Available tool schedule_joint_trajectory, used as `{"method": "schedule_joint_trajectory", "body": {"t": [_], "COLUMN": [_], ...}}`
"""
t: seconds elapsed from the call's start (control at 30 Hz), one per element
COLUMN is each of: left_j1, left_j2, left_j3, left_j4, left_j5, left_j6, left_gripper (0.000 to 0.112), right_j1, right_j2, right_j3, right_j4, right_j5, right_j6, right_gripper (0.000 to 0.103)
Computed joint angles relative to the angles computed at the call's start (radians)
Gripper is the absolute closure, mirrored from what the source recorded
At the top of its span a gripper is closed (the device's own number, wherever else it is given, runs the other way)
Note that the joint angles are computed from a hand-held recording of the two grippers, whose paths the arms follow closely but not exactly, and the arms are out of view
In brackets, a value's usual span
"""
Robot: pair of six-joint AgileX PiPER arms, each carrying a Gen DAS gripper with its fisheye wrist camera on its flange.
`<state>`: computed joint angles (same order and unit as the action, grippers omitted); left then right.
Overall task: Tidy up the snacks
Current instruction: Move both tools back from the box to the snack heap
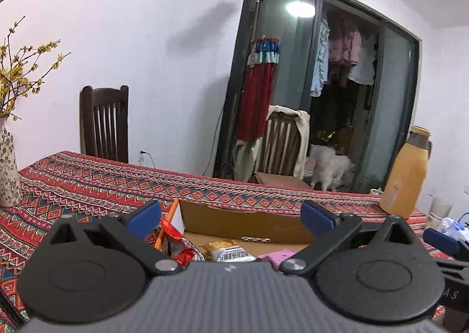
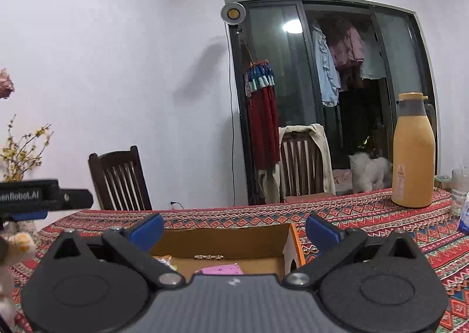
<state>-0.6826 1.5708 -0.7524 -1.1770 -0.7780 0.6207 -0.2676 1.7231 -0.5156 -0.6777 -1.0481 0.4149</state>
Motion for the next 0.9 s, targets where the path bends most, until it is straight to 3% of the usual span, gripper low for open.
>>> {"method": "schedule_joint_trajectory", "body": {"t": [0.4,0.6,0.73,0.9], "left_j1": [-0.137,-0.196,-0.27,-0.3], "left_j2": [-0.154,-0.184,-0.169,-0.179], "left_j3": [0.222,0.345,0.447,0.53], "left_j4": [-0.08,-0.109,-0.154,-0.209], "left_j5": [-0.071,-0.097,-0.164,-0.159], "left_j6": [0.003,-0.075,-0.175,-0.226], "left_gripper": [0.009,0.009,0.009,0.009], "right_j1": [-0.19,-0.303,-0.41,-0.522], "right_j2": [-0.121,-0.084,-0.042,0.028], "right_j3": [0.203,0.287,0.33,0.363], "right_j4": [-0.218,-0.314,-0.399,-0.489], "right_j5": [-0.08,-0.117,-0.143,-0.144], "right_j6": [0.0,-0.072,-0.127,-0.216], "right_gripper": [0.0,0.0,0.0,0.0]}}
